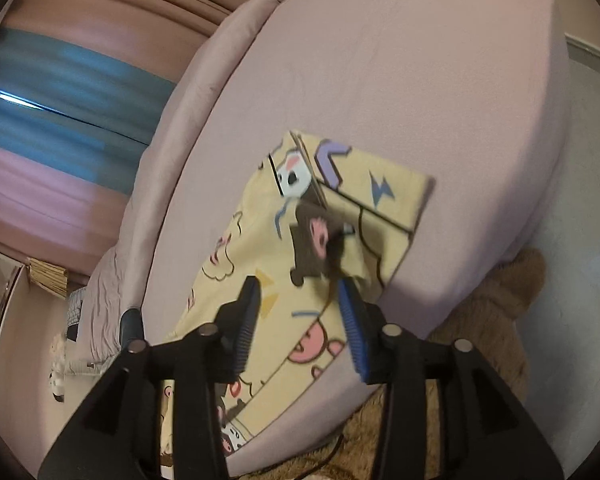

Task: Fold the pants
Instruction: 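Grasp the folded pants with the left gripper while the right gripper grasps the leg end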

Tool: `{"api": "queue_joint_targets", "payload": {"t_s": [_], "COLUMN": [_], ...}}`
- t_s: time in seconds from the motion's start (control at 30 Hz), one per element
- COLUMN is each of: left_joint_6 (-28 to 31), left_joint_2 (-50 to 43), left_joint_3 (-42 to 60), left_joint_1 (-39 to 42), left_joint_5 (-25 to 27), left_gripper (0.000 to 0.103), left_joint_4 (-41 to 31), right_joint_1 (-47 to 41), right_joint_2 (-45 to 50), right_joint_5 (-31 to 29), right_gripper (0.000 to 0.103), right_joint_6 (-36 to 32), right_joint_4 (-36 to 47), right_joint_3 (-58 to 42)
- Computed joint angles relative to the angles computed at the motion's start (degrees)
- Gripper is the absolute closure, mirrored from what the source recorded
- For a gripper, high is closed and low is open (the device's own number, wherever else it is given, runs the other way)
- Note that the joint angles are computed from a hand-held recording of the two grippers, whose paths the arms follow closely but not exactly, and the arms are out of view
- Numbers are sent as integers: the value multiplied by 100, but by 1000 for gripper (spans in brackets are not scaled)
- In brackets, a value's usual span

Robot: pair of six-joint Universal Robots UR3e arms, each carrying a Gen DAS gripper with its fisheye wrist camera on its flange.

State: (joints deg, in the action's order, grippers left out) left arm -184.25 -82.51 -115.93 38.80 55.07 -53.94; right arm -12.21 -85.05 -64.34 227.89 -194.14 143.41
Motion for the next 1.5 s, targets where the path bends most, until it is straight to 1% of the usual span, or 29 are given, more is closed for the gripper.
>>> {"api": "queue_joint_targets", "payload": {"t_s": [0.1, 0.13, 0.23, 0.27, 0.3, 0.33, 0.37, 0.4, 0.43, 0.47, 0.5, 0.53, 0.6, 0.7, 0.8, 0.83, 0.87, 0.93, 1.03, 1.1, 1.13, 1.23, 1.27, 1.3, 1.33, 1.37, 1.43, 1.47, 1.5], "left_joint_6": [-95, -122, -139, -158, -170, -190, -177, -146, -118, -96, -92, -81, -87, -120, -137, -127, -127, -34, 76, 109, 128, 207, 223, 271, 293, 294, 180, 147, 132], "left_joint_2": [-138, -171, -215, -237, -240, -248, -258, -263, -287, -302, -311, -311, -321, -365, -335, -298, -240, -152, 45, 186, 263, 332, 356, 355, 341, 274, 56, -51, -107], "left_joint_3": [53, 41, -11, -22, -34, -59, -71, -78, -75, -68, -75, -88, -105, -77, -74, -80, -92, -31, 120, 178, 190, 258, 205, 160, 92, 76, 97, 128, 151], "left_joint_1": [-159, -184, -174, -172, -164, -169, -156, -136, -120, -101, -90, -76, -74, -59, -25, 27, 98, 212, 341, 437, 491, 512, 528, 535, 508, 438, 172, 70, 5], "left_joint_5": [182, 189, 217, 258, 302, 357, 376, 378, 377, 374, 369, 363, 358, 294, 228, 168, 88, -78, -318, -469, -530, -385, -346, -309, -214, -83, 277, 398, 456], "left_gripper": [103, 103, 103, 103, 103, 103, 103, 103, 103, 103, 103, 103, 103, 103, 103, 103, 103, 103, 103, 103, 103, 103, 103, 103, 103, 103, 103, 103, 103], "left_joint_4": [92, 129, 199, 225, 240, 279, 279, 255, 225, 183, 182, 197, 231, 210, 189, 129, 56, -161, -454, -626, -723, -996, -1027, -1064, -1039, -1000, -821, -774, -753], "right_joint_1": [-115, -197, -473, -607, -726, -817, -912, -874, -733, -546, -325, -250, -301, -243, -231, -326, -479, -628, -686, -849, -860, -670, -711, -832, -905, -857, -691, -722, -835], "right_joint_2": [438, 639, 1090, 1093, 1237, 1323, 1270, 1245, 1124, 933, 760, 742, 606, 369, 277, 243, 225, 200, 53, -143, -225, -501, -602, -699, -761, -837, -1059, -1235, -1423], "right_joint_5": [155, 245, 418, 539, 574, 663, 825, 675, 348, -79, -556, -694, -543, -652, -916, -818, -620, -414, -389, -163, -173, -604, -541, -330, -247, -384, -857, -892, -724], "right_gripper": [52, 52, 52, 52, 54, 54, 53, 56, 75, 89, 96, 96, 97, 97, 97, 97, 97, 97, 97, 97, 97, 98, 98, 98, 97, 96, 94, 94, 92], "right_joint_6": [268, 360, 545, 621, 772, 839, 867, 836, 720, 497, 343, 282, 69, -197, -350, -306, -269, -250, -305, -372, -454, -812, -857, -857, -854, -826, -862, -910, -963], "right_joint_4": [-569, -856, -1275, -1174, -1304, -1439, -1259, -1158, -877, -377, 22, -34, -265, -141, 85, 11, -262, -479, -243, -260, -169, 583, 702, 664, 667, 793, 1467, 1821, 2025], "right_joint_3": [83, 72, -96, -121, -152, -172, -232, -373, -553, -796, -1028, -1103, -1021, -955, -863, -690, -419, -228, -451, -446, -558, -907, -819, -584, -431, -319, -312, -236, -92]}}
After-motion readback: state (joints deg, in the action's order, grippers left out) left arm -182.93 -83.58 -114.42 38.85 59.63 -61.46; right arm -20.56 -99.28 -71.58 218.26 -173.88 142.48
